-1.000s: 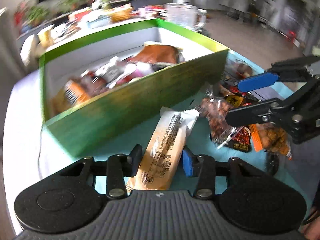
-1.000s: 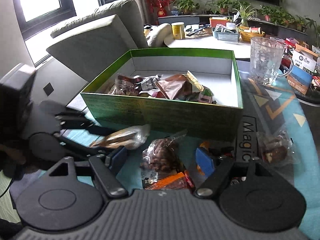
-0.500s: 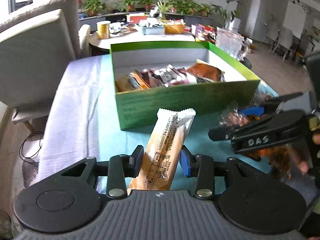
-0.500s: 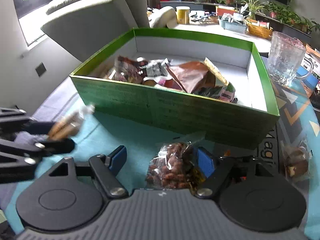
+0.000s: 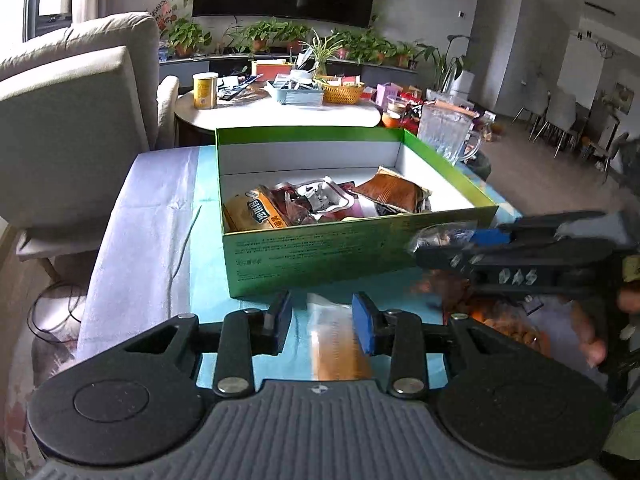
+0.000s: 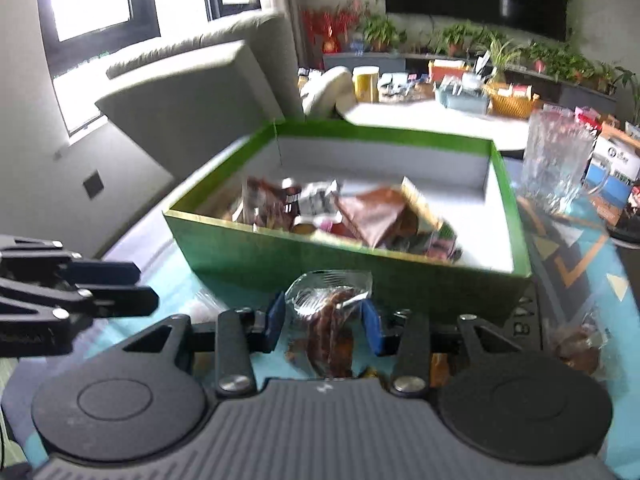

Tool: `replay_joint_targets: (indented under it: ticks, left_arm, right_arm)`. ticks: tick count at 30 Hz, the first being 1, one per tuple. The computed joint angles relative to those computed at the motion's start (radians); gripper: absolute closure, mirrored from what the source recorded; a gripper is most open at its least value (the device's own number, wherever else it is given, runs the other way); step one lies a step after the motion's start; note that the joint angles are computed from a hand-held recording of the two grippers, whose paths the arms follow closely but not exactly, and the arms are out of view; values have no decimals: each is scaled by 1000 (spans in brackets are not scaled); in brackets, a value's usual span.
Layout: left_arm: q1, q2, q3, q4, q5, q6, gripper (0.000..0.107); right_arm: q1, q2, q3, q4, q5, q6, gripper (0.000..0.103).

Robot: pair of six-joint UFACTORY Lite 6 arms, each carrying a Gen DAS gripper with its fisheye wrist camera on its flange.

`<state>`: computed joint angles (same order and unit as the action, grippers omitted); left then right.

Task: Organize snacks
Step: 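Close right tool on the clear bag of brown nuts while left holds bar, then lift both held snacks and carry them over the green box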

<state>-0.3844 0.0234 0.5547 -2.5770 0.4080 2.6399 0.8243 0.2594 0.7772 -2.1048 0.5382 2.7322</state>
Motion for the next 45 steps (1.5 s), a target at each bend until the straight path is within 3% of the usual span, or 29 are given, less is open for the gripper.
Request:
replay_joint_targets:
  ticks: [3,6,9,10,16,22,25,29,30,31,33,35,42,45]
  left_arm:
    - [-18,27,5,-35,-14,40,75]
    - [-35,71,18,-112,-49,109,67]
    - [-37,110,24,-130,-53,111,62]
    - [-37,117,22,-119,-50,94,61]
    - [-63,145,14,-124,-31,81,58]
    - [-82,192,21,-165,17,118,50]
    - [-128,200,10,-321,35,293,50]
    - [-149,206,-15,-391,88,378,53]
    - [-147,204,-22,-390,99,381,65]
    - [-142,200,-25,-371,101,370,68]
    - [-119,195,-29,-295,105,308,68]
    - [-104,187,-36,-264,108,272,69]
    - [-75,35,-93,-223,126,235,69]
    - [-77,-27,-91,-243,108,254,69]
  right_arm:
    - [-17,-20,-16,-46,-15,51,73]
    - [-28,-25,-46,-138,-11,157,72]
    - [-34,-25,-60,-197,-37,221,67]
    - [-31,-15,-55,-177,-50,211,60]
    - [-38,1,-83,-316,-64,347,50]
    - [-39,37,-53,-365,-94,350,47]
    - [-50,73,-25,-408,-101,385,44]
    - [-57,131,28,-431,-112,376,43]
    - [-58,152,48,-415,-117,356,43]
    - [-59,164,59,-408,-113,344,44]
    - [-51,178,76,-360,-98,286,44]
    - [-46,162,79,-300,-105,204,53]
    - [-23,-10,-56,-341,-17,315,53]
    - [-7,-70,-73,-282,24,267,53]
